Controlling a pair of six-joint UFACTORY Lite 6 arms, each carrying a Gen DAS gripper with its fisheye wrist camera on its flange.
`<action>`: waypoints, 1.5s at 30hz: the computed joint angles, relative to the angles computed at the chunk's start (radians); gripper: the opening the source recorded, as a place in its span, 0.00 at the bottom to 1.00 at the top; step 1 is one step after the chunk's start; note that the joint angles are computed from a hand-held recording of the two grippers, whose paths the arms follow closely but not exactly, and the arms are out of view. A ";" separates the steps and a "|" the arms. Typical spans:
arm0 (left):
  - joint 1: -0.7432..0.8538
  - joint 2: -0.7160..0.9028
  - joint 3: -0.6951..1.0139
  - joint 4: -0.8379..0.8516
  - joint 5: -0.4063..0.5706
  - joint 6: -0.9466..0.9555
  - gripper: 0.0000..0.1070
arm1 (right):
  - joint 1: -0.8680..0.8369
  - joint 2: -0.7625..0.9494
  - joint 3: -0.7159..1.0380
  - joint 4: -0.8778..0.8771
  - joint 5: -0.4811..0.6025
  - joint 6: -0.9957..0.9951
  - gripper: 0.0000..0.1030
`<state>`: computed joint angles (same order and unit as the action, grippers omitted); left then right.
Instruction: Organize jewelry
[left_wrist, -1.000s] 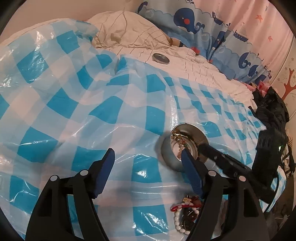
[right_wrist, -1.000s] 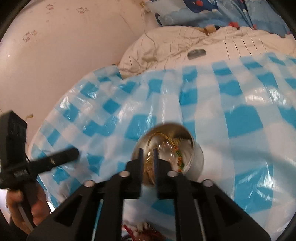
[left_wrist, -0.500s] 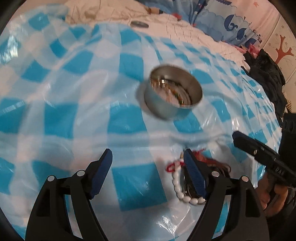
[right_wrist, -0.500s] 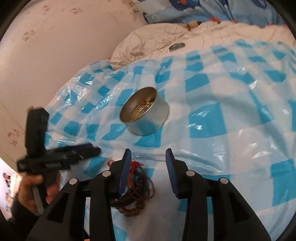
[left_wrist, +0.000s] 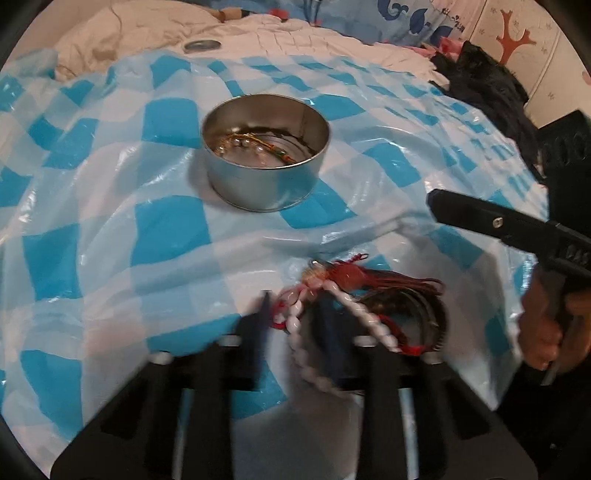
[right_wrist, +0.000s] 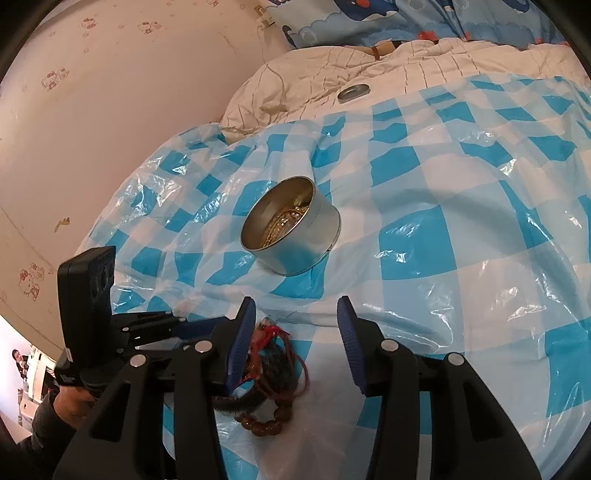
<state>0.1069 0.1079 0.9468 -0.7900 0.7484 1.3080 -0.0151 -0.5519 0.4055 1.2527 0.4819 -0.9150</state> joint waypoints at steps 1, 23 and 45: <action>0.004 0.003 0.006 -0.001 0.010 -0.001 0.09 | 0.005 0.003 0.001 -0.001 -0.004 0.001 0.44; 0.223 0.138 0.289 -0.222 0.365 -0.079 0.08 | 0.184 0.072 0.019 0.003 -0.048 -0.060 0.44; 0.211 0.158 0.309 -0.202 0.343 -0.113 0.08 | 0.026 0.070 -0.014 0.213 0.107 -0.251 0.04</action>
<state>0.3175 0.2658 1.2559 -0.9924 1.0913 1.1946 0.0106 -0.4820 0.3913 1.4655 0.5889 -1.1655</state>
